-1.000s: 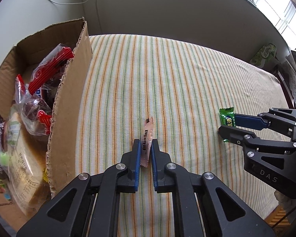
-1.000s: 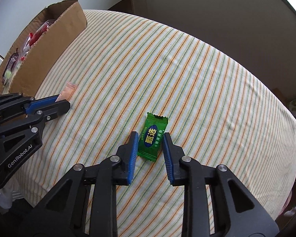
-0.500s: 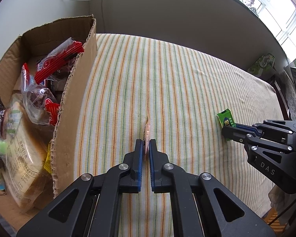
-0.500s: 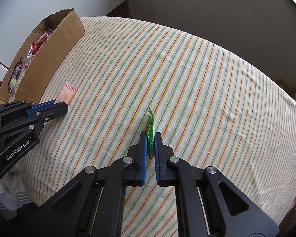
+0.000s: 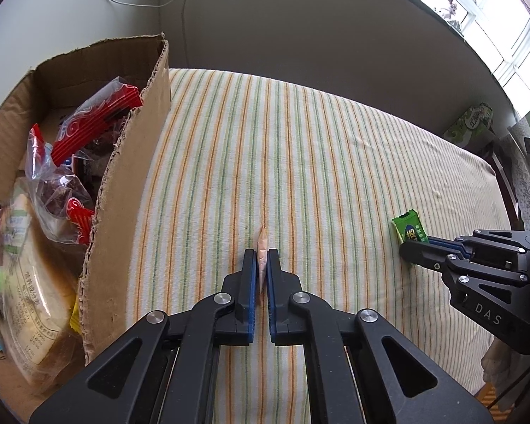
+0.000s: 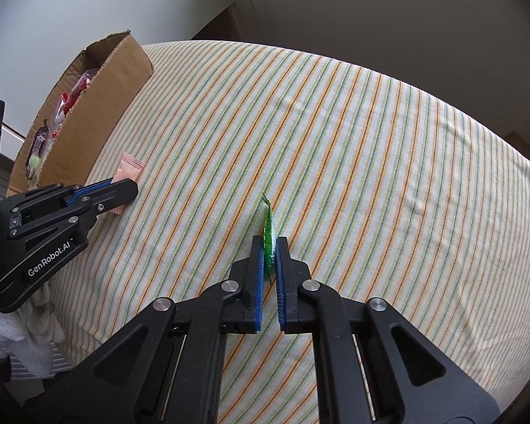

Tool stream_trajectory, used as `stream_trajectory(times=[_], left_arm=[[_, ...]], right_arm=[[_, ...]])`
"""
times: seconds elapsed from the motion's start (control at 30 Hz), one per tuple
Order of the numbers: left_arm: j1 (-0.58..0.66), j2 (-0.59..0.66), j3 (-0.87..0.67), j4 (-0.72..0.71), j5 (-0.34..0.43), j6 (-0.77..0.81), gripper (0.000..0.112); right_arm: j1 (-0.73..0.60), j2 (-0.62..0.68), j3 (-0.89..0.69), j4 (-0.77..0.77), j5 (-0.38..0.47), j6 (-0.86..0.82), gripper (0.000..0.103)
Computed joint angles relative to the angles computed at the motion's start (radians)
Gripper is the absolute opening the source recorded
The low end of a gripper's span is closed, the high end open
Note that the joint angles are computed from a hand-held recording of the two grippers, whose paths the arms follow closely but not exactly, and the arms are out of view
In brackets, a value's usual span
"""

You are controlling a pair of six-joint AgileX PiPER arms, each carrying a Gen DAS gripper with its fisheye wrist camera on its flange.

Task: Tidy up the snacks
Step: 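Grasp the dark green candy with the right tool while the left grasps the pink candy, then carry both candies into the box and open both tools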

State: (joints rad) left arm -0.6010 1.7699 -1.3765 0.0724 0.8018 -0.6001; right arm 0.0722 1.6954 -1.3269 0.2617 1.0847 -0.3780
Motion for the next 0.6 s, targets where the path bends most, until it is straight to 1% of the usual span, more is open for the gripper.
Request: stream_trajectory(times=[0.1, 0.23, 0.37, 0.43, 0.6], left_arm=[[-0.004, -0.011, 0.016, 0.010, -0.021, -0.011, 0.004], [0.012, -0.042, 0.057, -0.021, -0.053, 0.008, 0.004], [0.032, -0.070, 0.073, -0.046, -0.061, 0.017, 0.004], [0.043, -0.088, 0.083, -0.056, -0.061, 0.023, 0.004], [0.062, -0.149, 0.106, -0.067, -0.045, 0.025, 0.004]], right_arm=[[-0.012, -0.003, 0.002, 0.007, -0.001, -0.007, 0.006], [-0.022, -0.030, 0.017, 0.019, -0.004, -0.010, 0.006], [-0.042, -0.052, 0.008, 0.039, 0.013, -0.018, 0.006], [-0.048, -0.066, -0.005, 0.049, 0.037, -0.021, 0.006], [-0.046, -0.103, -0.036, 0.054, 0.070, -0.025, 0.006]])
